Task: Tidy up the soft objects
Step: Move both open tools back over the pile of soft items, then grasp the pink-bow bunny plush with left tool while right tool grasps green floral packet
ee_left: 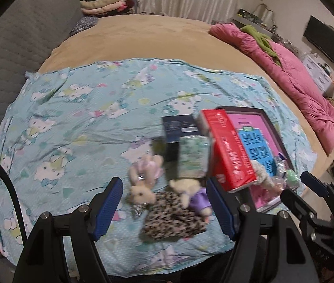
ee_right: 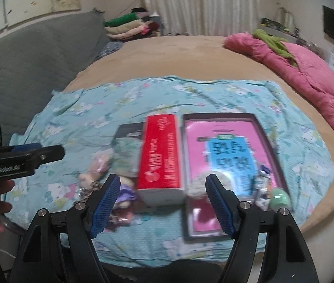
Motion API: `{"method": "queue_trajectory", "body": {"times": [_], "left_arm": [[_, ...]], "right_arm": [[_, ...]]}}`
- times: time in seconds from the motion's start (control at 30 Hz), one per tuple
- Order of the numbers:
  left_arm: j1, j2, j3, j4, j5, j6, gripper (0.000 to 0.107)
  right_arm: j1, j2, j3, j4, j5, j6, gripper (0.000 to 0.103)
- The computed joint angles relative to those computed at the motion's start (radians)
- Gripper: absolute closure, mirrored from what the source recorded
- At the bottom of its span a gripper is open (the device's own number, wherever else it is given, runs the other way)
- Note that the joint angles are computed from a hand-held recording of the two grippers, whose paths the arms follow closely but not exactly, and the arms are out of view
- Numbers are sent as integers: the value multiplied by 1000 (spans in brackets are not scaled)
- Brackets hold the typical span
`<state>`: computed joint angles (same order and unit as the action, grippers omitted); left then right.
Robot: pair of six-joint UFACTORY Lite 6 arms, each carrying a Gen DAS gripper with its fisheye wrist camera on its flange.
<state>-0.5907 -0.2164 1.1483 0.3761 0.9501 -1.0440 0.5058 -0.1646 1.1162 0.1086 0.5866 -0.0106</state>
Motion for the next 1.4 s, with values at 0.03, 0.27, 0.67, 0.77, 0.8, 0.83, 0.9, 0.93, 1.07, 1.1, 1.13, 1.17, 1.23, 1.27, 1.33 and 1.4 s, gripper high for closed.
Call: {"method": "queue_trajectory", "body": {"times": [0.03,0.27,0.67,0.77,0.8,0.83,0.9,0.93,1.07,1.1,1.13,1.17,1.23,1.27,1.33,1.4], "left_arm": [[16,-26,-33,-11,-7,7,34],[118,-127,-205,-70,-65,70,34],[337,-56,-400,-348,-331,377,34],[364,17,-400,-432,-390,471,34],[369,35,-398,-452,-405,493,34],[375,50,-398,-474,-421,518,34],[387,84,-396,-500,-445,545,34],[392,95,-397,-519,-455,564,34],[409,137,-390,-575,-484,624,34],[411,149,-385,-584,-489,633,34],[413,159,-381,-591,-494,643,34],[414,170,-376,-596,-497,650,34],[418,197,-361,-607,-506,661,34],[421,203,-358,-614,-508,670,34],[425,225,-346,-627,-516,681,34],[427,251,-331,-639,-523,695,34]], "right_arm": [[23,10,4,-11,-3,16,27],[149,128,71,-108,-27,126,27],[170,608,535,-118,64,48,27],[185,763,724,-161,140,-13,27],[194,825,802,-189,167,-40,27],[198,874,866,-192,194,-75,27],[204,949,960,-195,234,-120,27],[207,998,1021,-190,259,-156,27],[226,1101,1137,-238,290,-217,27],[227,1119,1158,-236,300,-237,29],[230,1127,1163,-243,296,-251,32],[231,1135,1168,-244,299,-268,40],[232,1137,1155,-249,293,-290,49],[234,1144,1163,-256,297,-288,55],[230,1127,1131,-252,276,-297,67],[219,1117,1116,-223,269,-302,81]]}}
